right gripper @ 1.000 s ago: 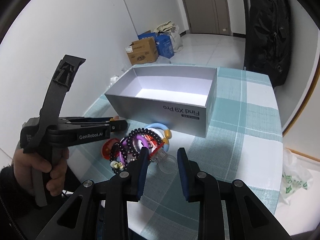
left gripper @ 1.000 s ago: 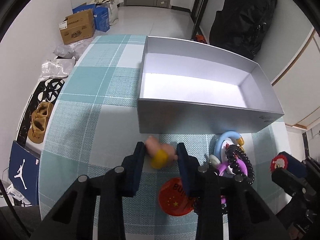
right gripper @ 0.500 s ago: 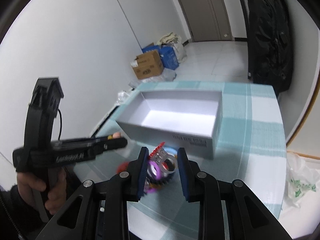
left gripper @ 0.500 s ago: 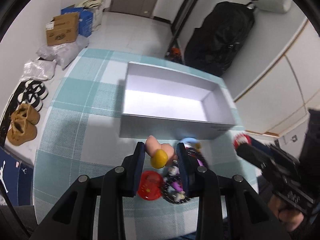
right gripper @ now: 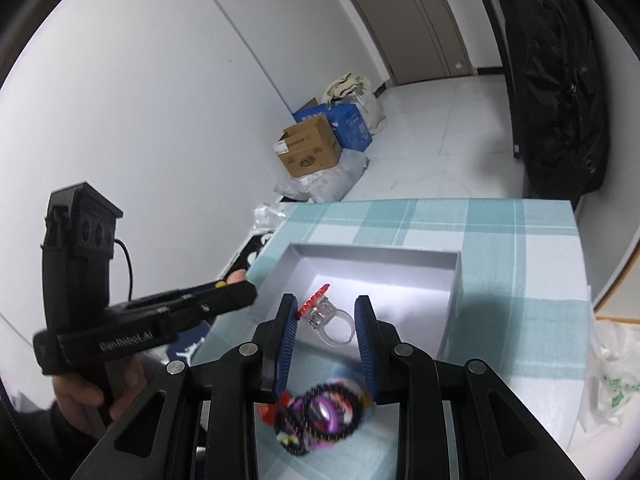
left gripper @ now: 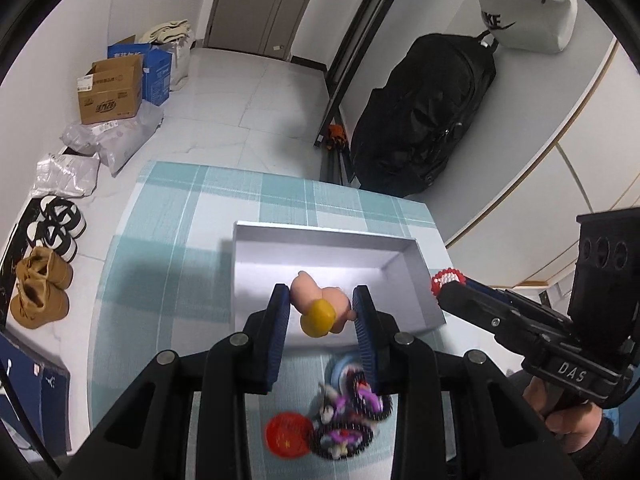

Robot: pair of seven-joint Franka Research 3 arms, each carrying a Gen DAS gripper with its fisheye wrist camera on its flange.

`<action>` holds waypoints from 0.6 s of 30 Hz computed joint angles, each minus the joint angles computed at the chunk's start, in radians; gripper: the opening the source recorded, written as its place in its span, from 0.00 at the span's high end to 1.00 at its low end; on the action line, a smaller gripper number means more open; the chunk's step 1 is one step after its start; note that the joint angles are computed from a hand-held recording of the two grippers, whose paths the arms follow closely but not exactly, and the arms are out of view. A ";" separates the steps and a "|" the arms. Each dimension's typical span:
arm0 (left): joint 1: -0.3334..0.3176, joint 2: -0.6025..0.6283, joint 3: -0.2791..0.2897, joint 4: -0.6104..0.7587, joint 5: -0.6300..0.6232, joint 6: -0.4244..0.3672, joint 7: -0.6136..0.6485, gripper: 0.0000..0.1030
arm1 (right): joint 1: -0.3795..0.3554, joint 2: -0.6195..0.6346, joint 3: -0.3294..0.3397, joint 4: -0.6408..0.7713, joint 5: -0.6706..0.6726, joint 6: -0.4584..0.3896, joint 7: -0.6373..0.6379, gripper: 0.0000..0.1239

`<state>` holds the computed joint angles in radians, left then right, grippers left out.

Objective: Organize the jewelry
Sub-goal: 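Lift the duck toy with the left tool while the right tool grasps the red-capped clear ring, then lower the duck toy into the white box with the left tool while the right tool drops the ring in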

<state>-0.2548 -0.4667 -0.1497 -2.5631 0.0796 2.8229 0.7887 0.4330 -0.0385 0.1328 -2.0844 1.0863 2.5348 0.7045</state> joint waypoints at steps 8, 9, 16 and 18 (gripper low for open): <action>-0.073 0.102 0.085 0.051 -0.125 0.017 0.177 0.74 | -0.023 0.118 0.010 0.111 -0.017 -0.041 0.065 0.78; -0.079 0.110 0.092 0.055 -0.148 0.019 0.197 0.74 | -0.029 0.133 0.012 0.123 -0.018 -0.049 0.074 0.78; -0.089 0.151 0.100 0.072 -0.269 0.035 0.312 0.74 | -0.056 0.199 0.030 0.176 -0.031 -0.064 0.118 0.77; -0.064 0.158 0.077 0.076 -0.256 0.032 0.303 0.74 | -0.062 0.207 0.034 0.182 -0.043 -0.070 0.129 0.77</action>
